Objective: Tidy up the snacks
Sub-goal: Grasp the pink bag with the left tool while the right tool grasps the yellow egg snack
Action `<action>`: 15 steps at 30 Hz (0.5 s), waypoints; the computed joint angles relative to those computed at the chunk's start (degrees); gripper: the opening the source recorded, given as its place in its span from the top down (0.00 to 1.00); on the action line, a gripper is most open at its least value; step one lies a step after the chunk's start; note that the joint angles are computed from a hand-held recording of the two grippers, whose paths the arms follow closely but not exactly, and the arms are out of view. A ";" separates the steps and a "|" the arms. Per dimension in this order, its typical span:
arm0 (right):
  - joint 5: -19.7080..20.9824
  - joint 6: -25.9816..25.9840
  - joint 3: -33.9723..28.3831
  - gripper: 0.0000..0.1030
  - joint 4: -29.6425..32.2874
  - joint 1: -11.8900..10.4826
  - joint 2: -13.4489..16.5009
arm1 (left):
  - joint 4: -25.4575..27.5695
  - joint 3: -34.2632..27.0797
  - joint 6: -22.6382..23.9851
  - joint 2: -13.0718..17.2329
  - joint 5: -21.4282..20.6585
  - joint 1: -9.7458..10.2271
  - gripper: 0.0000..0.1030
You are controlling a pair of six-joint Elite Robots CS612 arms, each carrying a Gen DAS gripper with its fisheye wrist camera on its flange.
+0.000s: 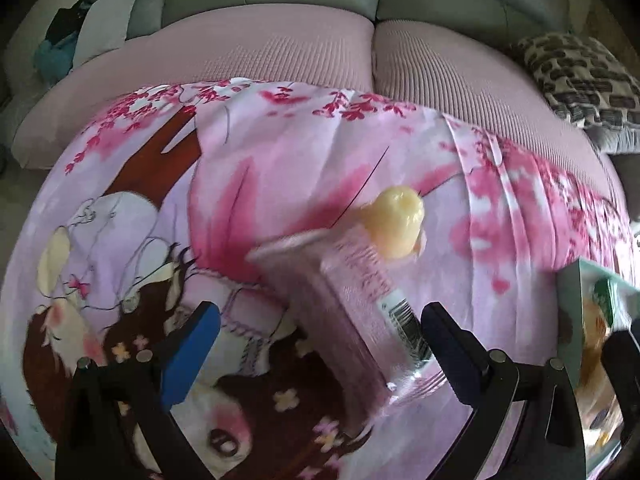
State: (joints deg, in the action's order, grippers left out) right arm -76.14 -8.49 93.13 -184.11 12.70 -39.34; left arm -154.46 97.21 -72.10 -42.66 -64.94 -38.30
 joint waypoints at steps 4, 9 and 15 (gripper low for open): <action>-0.21 -1.18 0.16 0.00 -0.13 0.39 0.01 | -2.68 2.68 -2.98 -1.15 -0.31 0.18 0.03; 0.36 -2.05 -0.02 0.00 -0.14 0.81 0.19 | -8.02 4.83 -3.53 -1.04 -1.39 0.79 0.15; 2.16 -3.20 -1.46 0.00 1.52 1.65 1.01 | -13.45 5.77 -1.36 -0.69 -2.03 1.07 0.50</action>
State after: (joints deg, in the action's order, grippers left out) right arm -73.98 -11.69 91.67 -182.60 14.34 -38.33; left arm -167.91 102.98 -73.46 -43.35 -66.97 -37.24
